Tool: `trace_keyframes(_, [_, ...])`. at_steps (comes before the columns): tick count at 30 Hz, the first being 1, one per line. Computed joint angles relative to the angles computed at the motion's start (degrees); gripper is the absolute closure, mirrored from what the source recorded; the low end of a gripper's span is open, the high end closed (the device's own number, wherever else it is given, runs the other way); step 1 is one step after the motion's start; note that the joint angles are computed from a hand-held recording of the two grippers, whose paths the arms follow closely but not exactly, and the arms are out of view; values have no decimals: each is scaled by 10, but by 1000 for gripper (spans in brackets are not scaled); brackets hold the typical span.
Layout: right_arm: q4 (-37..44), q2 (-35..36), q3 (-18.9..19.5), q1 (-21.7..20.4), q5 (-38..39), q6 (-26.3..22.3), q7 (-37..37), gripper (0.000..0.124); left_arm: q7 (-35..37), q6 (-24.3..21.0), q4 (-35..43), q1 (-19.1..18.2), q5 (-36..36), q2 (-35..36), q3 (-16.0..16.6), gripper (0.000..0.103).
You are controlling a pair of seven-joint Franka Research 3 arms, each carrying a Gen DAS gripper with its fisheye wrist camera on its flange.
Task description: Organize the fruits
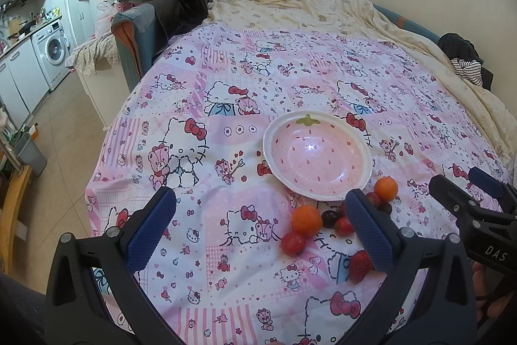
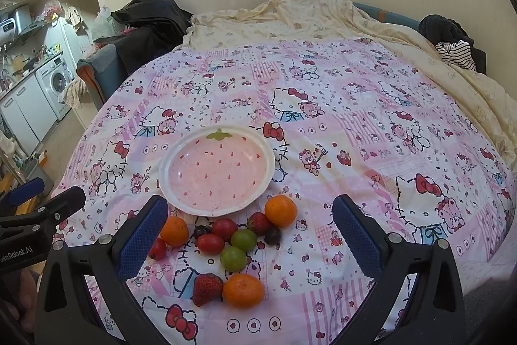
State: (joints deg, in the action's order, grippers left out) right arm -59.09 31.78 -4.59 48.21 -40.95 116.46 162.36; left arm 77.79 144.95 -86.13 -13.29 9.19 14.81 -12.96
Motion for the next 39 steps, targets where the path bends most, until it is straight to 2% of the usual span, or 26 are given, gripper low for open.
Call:
trace_keyframes(17, [9,5,-2,1,5,-3,-4,21,-1,3,1,0,3,1,0,0])
trace_keyframes(23, [-2,0,1,0,5,0,1,21,-3,2,2,-1,5,2,1,0])
trace_keyframes(25, [-25,-14,6,-9,17,14,7,21,-9,-7,8,-4,14,5,4,0])
trace_keyframes(29, [-105,-59,33,-53,93,58,31,21,-22,-33,18,-3,19,9,8,0])
trace_keyframes(31, [-132,-65,62,-90,177,80,-1,29,-25,-44,24,-1,17,12,8,0])
trace_keyframes(33, [-167,-68,89,-123,275,113,-29,47,-28,-52,28,-1,15,15,8,0])
trace_keyframes(36, [-196,-68,102,-145,372,140,-51,58,-26,-56,33,0,11,17,5,0])
trace_keyframes(39, [-219,-70,106,-155,430,164,-60,62,-25,-58,33,-1,11,17,6,0])
